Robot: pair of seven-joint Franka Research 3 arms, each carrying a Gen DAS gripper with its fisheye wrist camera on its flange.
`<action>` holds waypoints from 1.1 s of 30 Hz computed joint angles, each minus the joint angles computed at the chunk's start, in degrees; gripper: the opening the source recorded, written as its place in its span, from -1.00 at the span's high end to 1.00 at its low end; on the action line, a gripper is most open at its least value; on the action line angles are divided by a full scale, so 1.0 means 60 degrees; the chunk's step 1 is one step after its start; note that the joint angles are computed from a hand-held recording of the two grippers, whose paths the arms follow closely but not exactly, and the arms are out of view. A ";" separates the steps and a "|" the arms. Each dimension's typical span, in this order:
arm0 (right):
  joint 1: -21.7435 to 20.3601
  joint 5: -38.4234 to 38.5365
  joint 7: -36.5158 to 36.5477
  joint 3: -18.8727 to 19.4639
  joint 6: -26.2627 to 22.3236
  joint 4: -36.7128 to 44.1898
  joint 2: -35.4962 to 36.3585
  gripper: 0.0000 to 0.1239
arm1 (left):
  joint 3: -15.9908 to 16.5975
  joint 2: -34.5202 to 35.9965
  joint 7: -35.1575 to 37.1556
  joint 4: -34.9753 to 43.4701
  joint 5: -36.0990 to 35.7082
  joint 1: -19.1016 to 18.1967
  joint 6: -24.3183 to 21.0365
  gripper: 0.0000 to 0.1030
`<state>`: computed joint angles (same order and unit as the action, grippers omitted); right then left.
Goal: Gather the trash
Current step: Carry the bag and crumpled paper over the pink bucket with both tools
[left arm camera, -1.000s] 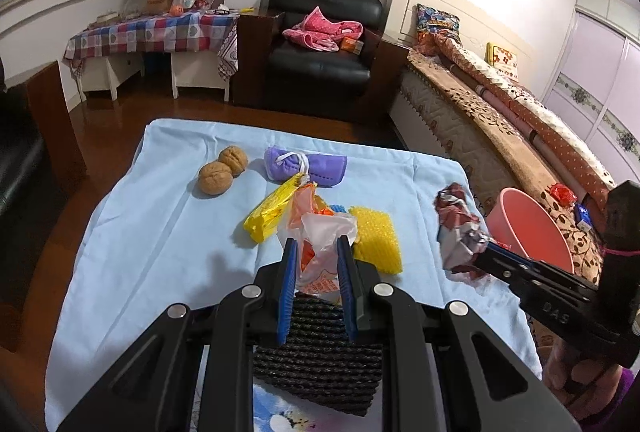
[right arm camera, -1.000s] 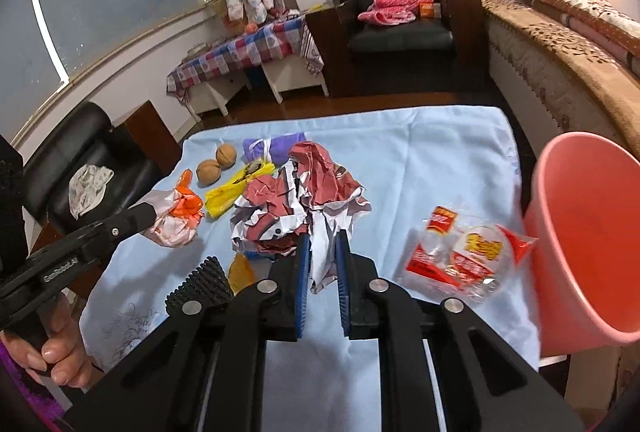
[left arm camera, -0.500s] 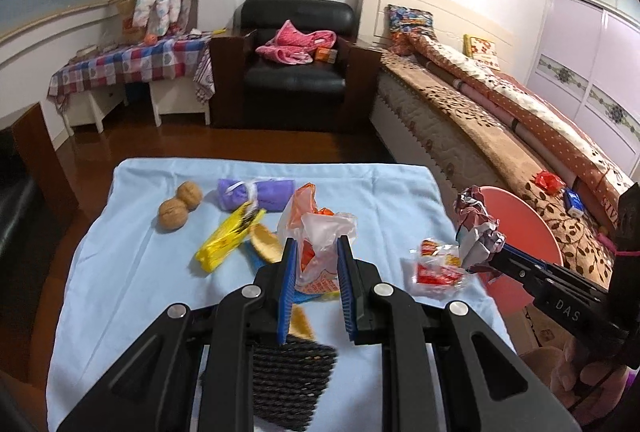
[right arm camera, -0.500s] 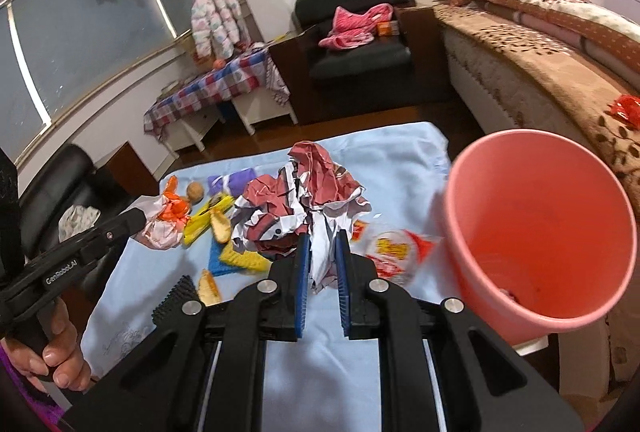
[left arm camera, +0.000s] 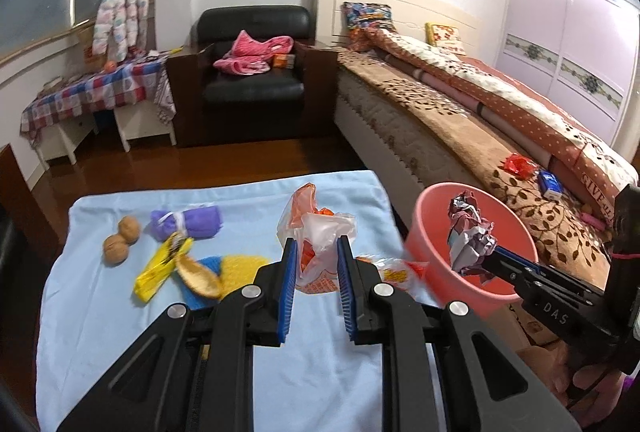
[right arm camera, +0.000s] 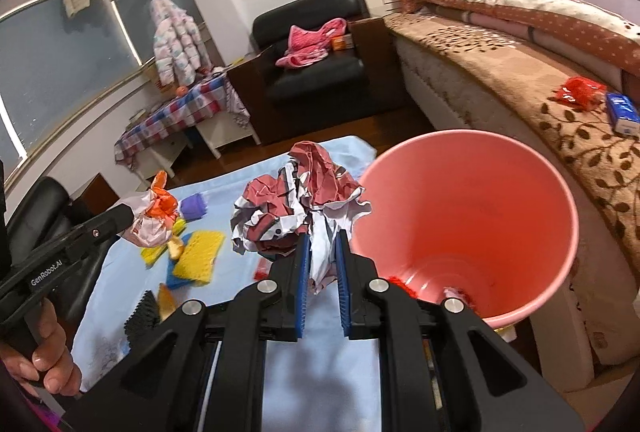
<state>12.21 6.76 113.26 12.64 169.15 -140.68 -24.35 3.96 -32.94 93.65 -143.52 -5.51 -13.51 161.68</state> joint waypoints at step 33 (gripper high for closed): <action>-0.1493 -0.0385 0.0639 -0.0151 -0.0178 -0.0917 -0.0541 0.78 | -0.0516 0.2322 0.1687 0.1717 -0.1944 -0.1882 0.0340 0.64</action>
<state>3.26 4.45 117.09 11.74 168.08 -146.18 -27.60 0.87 -19.01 103.78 -133.21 -17.18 -24.80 163.72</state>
